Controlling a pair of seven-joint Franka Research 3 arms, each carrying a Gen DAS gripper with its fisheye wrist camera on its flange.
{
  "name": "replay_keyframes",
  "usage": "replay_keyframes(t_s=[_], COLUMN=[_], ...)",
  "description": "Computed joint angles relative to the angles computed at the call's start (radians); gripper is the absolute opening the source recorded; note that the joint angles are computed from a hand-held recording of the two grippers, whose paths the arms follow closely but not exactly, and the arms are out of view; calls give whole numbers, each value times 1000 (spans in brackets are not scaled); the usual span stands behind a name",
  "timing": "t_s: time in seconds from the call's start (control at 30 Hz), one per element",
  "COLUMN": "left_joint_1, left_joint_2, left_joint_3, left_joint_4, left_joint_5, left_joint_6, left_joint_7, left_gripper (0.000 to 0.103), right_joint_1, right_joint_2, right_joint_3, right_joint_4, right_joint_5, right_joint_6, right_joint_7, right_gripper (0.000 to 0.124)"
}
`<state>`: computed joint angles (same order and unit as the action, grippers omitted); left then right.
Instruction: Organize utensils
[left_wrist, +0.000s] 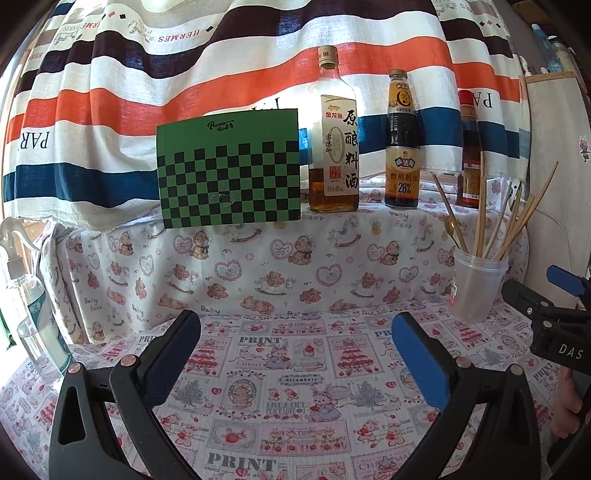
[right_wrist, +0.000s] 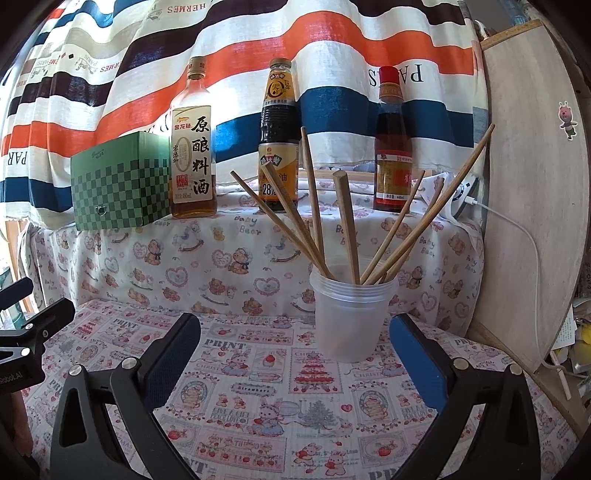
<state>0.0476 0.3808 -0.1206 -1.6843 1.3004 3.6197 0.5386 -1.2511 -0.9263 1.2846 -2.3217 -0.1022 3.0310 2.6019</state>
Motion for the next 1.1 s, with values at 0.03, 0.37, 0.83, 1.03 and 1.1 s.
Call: replay_keyframes(t_s=[0.03, 0.37, 0.83, 1.03, 1.1], left_joint_1=[1, -1, 25, 31, 32], left_joint_2=[1, 0, -12, -10, -9], left_joint_3=[-1, 0, -35, -45, -46], left_joint_4=[2, -4, -35, -33, -32], left_joint_5=[3, -14, -76, -72, -68], left_joint_6=[0, -6, -30, -36, -36], left_joint_7=[-4, 4, 72, 72, 72], left_gripper=[103, 103, 103, 103, 103], right_joint_1=[2, 3, 6, 7, 7], right_joint_2=[2, 24, 44, 36, 37], right_joint_3=[-2, 0, -5, -5, -5], right_joint_4=[-1, 4, 8, 8, 7], right_joint_5=[-1, -3, -23, -28, -27], right_joint_6=[0, -6, -25, -21, -20], right_joint_7=[-1, -4, 8, 5, 4], right_gripper=[103, 103, 103, 103, 103])
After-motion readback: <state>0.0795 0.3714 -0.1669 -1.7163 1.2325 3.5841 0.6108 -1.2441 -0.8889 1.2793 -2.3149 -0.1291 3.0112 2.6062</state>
